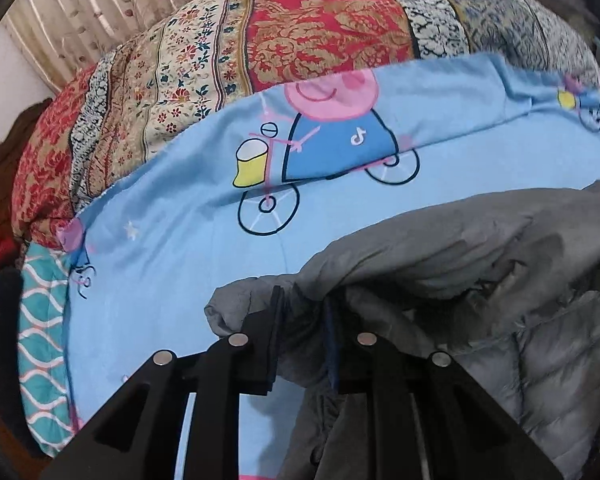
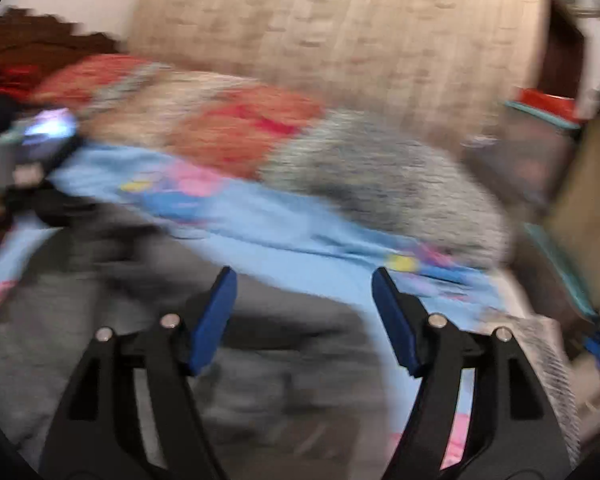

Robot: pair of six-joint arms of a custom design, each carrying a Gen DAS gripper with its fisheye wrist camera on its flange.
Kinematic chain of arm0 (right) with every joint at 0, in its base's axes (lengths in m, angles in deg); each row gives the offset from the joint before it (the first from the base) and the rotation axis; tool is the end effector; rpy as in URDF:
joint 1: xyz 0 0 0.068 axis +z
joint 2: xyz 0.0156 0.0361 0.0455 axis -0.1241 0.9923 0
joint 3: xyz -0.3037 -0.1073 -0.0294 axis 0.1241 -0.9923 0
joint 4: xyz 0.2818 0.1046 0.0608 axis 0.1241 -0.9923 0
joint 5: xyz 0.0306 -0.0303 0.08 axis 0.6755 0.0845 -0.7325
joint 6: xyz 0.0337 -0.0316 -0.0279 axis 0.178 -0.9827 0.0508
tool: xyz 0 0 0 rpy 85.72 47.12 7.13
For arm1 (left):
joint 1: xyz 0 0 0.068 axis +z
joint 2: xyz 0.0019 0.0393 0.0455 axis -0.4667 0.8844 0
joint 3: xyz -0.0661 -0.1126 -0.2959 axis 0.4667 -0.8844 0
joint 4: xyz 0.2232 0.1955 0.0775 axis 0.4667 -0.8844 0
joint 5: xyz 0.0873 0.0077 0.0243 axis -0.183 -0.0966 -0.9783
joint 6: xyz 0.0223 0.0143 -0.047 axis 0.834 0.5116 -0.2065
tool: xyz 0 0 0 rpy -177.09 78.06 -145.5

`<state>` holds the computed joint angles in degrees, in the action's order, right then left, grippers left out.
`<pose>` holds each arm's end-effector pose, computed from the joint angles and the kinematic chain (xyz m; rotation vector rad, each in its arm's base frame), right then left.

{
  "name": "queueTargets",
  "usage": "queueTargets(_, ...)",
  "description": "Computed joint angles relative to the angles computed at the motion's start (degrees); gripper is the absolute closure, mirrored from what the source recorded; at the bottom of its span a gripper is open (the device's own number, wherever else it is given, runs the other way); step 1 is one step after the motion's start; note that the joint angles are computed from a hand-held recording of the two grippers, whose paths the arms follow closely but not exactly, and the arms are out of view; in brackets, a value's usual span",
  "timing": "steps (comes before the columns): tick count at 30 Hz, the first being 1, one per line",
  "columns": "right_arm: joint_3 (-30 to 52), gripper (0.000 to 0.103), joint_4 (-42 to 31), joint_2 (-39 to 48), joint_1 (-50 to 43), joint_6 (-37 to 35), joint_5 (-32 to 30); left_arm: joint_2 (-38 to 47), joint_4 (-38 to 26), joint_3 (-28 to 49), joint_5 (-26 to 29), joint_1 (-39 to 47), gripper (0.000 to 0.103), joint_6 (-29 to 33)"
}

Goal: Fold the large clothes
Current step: 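Shake out the jacket and lay it flat on the sheet with both grippers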

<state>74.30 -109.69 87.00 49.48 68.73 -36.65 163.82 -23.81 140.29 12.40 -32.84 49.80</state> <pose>0.1824 0.2279 0.3255 0.3363 2.2629 -0.2924 0.3935 -0.0401 0.2905 1.2121 2.2868 0.0784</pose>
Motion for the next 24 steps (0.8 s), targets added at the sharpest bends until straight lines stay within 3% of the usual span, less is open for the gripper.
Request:
queueTargets(3,-3.3,0.041,17.3,4.4,-9.5,-11.9,-12.6,-2.0,-0.4,-1.1,2.5,0.6,0.002,-0.6)
queueTargets(6,-3.6,0.041,26.4,9.8,-21.6,-14.4,-16.9,-4.7,-2.9,-2.3,6.8,3.3,0.002,-1.3)
queueTargets(10,-0.1,0.041,28.8,18.4,-33.4,-9.4,-22.5,-11.4,-1.5,-8.7,12.2,9.8,0.002,3.0)
queueTargets(12,0.7,0.041,28.5,20.4,-35.1,-6.2,-25.8,-13.7,-3.7,-10.2,17.8,15.9,0.002,8.7)
queueTargets(16,-1.6,0.041,29.0,17.3,-31.1,-4.5,-21.8,-9.4,-13.0,-5.2,30.5,30.2,0.003,19.9)
queueTargets(20,-7.2,0.037,26.6,7.9,-16.5,0.5,-12.3,-1.0,-15.4,1.1,30.6,37.7,0.004,21.9)
queueTargets(22,-7.4,0.025,25.1,6.3,-6.6,2.1,-8.4,1.1,-13.1,1.4,29.8,39.8,0.004,21.6)
queueTargets(24,-5.4,0.019,24.4,8.4,2.7,3.1,-6.7,4.1,-13.0,3.0,29.0,41.9,0.004,22.3)
